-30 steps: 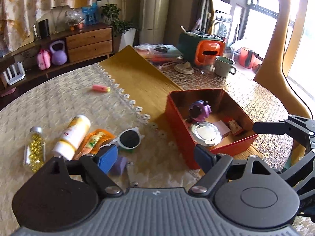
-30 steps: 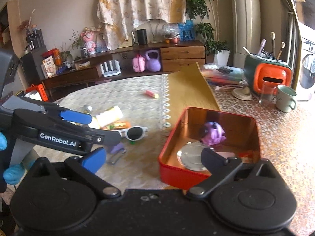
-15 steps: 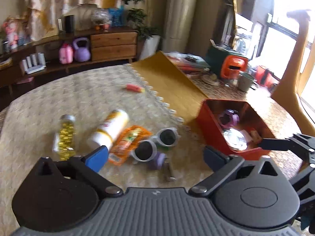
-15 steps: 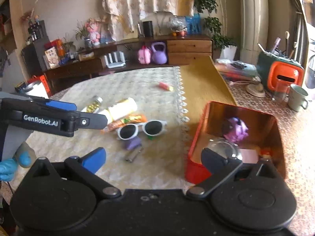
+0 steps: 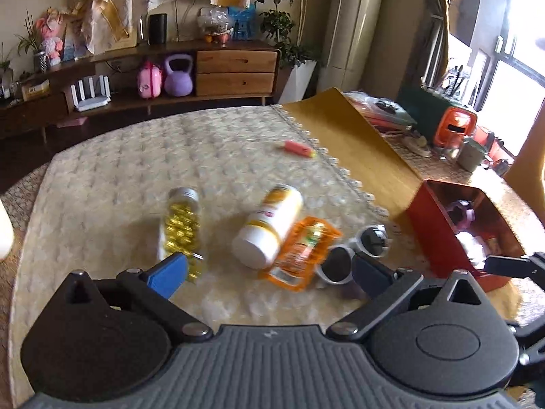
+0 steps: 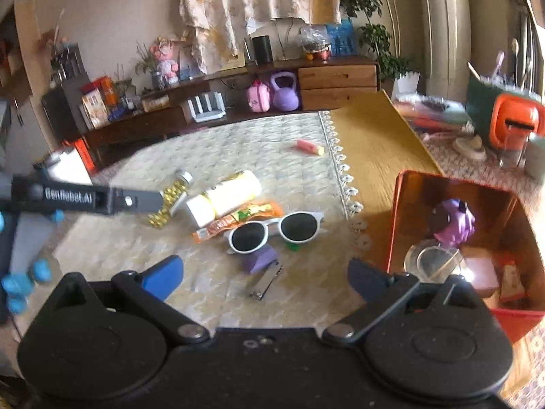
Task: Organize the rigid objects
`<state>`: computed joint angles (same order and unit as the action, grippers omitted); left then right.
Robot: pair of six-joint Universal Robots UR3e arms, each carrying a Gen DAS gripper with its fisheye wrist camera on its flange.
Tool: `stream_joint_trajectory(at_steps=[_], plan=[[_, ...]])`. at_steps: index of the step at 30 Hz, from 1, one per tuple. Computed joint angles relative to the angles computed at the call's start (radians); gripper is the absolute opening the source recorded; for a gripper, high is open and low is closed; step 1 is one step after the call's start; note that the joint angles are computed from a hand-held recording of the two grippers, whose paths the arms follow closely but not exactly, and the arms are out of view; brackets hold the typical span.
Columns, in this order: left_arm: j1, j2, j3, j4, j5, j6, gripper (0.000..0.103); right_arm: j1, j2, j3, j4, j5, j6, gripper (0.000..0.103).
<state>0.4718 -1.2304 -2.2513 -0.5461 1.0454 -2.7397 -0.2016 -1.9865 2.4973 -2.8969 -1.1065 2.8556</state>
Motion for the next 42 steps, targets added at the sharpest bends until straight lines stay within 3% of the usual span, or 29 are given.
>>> stream_joint_trajectory(at_steps=[3,11,15,18,26,35,37,42], plan=[[-0.001,-0.094,0.027,0.076,0.047,-0.021,0.103,0.097,0.1,-0.022,-0.097,-0.093,0.032,0.103],[-0.036,-0.343,0.126,0.247,0.174,-0.095,0.103,0.21,0.296,-0.093,-0.186,-0.183,0.073,0.102],[-0.048,-0.429,0.171,0.285,0.206,-0.101,0.103,0.237,0.367,-0.125,-0.212,-0.202,0.094,0.096],[-0.065,-0.487,0.205,0.307,0.234,-0.107,0.103,0.256,0.421,-0.159,-0.216,-0.232,0.123,0.085],[-0.093,-0.587,0.249,0.37,0.289,-0.121,0.101,0.274,0.499,-0.203,-0.218,-0.25,0.128,0.074],[-0.122,-0.647,0.281,0.379,0.319,-0.112,0.074,0.284,0.545,-0.229,-0.211,-0.265,0.124,0.057],[-0.129,-0.654,0.284,0.378,0.325,-0.111,0.069,0.288,0.552,-0.235,-0.203,-0.272,0.118,0.046],[-0.147,-0.661,0.287,0.382,0.344,-0.093,0.052,0.296,0.561,-0.237,-0.205,-0.292,0.109,0.035]])
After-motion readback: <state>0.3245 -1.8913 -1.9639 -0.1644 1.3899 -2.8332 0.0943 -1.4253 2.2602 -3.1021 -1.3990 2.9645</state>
